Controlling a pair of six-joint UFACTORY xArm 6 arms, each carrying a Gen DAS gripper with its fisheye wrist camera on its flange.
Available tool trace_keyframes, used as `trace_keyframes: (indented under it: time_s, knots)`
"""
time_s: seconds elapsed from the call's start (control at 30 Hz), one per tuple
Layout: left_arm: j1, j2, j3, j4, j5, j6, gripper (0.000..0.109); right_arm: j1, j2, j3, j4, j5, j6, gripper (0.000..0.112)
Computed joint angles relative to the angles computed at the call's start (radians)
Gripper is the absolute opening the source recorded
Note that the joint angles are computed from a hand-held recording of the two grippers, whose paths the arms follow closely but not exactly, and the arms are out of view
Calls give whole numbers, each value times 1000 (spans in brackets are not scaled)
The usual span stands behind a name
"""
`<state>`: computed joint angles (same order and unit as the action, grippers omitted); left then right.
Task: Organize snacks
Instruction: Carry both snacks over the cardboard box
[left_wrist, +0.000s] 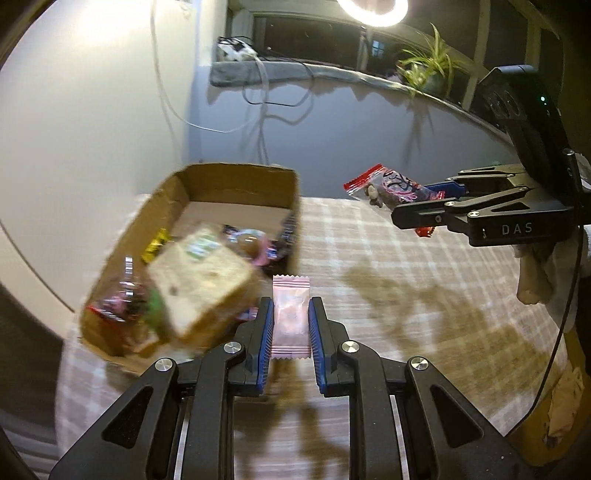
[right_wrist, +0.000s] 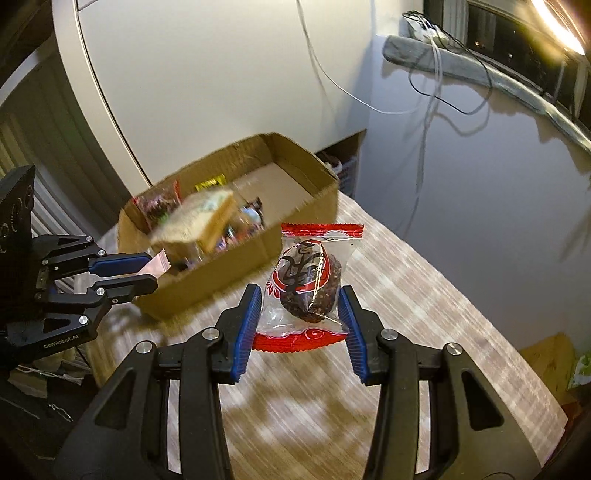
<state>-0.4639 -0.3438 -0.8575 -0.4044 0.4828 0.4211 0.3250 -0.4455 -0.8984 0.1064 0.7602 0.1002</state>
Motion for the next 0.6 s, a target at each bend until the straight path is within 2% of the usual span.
trace_keyframes:
  time_s: [0.2,0.6]
  knots:
    - [65,12,-15,-18,4,35,18,24,121,-107,8,-20,-11,45]
    - [132,60,-52,-25,7,46,17,47,324,-274,52,-35,-44,45]
